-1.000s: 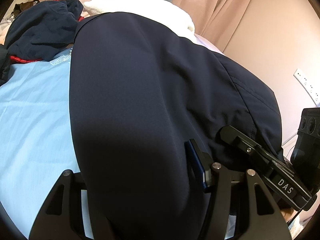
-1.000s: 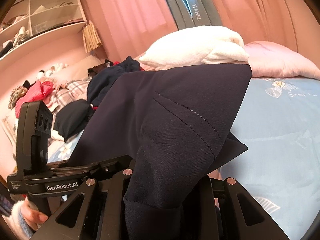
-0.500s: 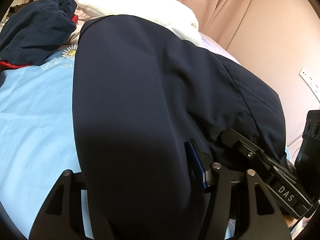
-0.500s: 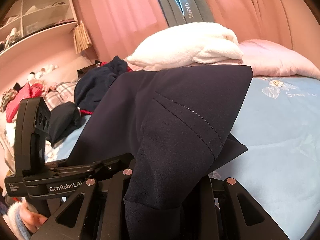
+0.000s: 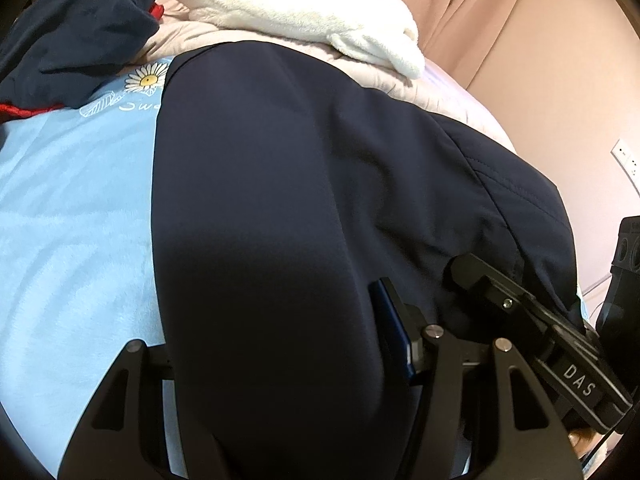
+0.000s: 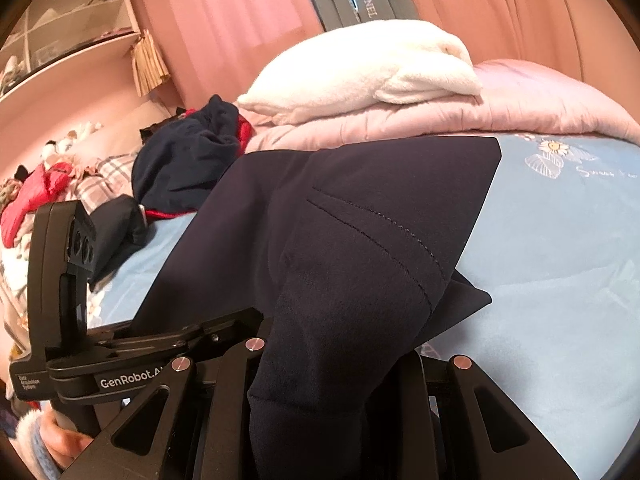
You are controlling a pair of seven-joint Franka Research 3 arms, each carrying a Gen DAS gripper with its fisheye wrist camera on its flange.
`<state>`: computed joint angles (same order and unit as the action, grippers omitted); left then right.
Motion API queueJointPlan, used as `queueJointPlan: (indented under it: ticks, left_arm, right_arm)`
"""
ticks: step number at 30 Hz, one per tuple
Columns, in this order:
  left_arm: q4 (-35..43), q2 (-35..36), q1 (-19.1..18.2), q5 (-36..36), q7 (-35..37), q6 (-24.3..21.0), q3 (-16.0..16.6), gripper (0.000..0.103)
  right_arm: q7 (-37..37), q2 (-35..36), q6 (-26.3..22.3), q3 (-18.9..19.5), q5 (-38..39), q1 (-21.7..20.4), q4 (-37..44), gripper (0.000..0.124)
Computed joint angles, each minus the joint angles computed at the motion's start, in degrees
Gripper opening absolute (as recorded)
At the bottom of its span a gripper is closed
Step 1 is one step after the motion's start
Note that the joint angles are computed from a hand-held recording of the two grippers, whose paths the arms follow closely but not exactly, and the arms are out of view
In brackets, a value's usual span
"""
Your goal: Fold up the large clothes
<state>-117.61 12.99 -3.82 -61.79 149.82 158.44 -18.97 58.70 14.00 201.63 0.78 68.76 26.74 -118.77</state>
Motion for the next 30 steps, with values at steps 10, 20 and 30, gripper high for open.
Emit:
queueJointPlan:
  ticks: [10,20,30]
  left_arm:
    - [-1.3,-1.26,-0.3,0.96,-1.41,-0.07,0.07,0.06]
    - [-1.94,-1.89,-1.41,1.29,-2.4,-0.42,1.15,0.063]
    - [1.79,1.33,0.51,4.7,-4.06,-1.61,0.44,0.064]
  right_arm:
    - [7.67,-0.56,-3.31,-0.41,-4.12,-1.55,-1.44,0.026]
    - [43.1,-1.61,-3.0,18.64,-39.02,-26.44,-9.61,0.029]
    - [67.86,0.66,-1.68,30.31,-63.61,-44.04,-12.08,0.032]
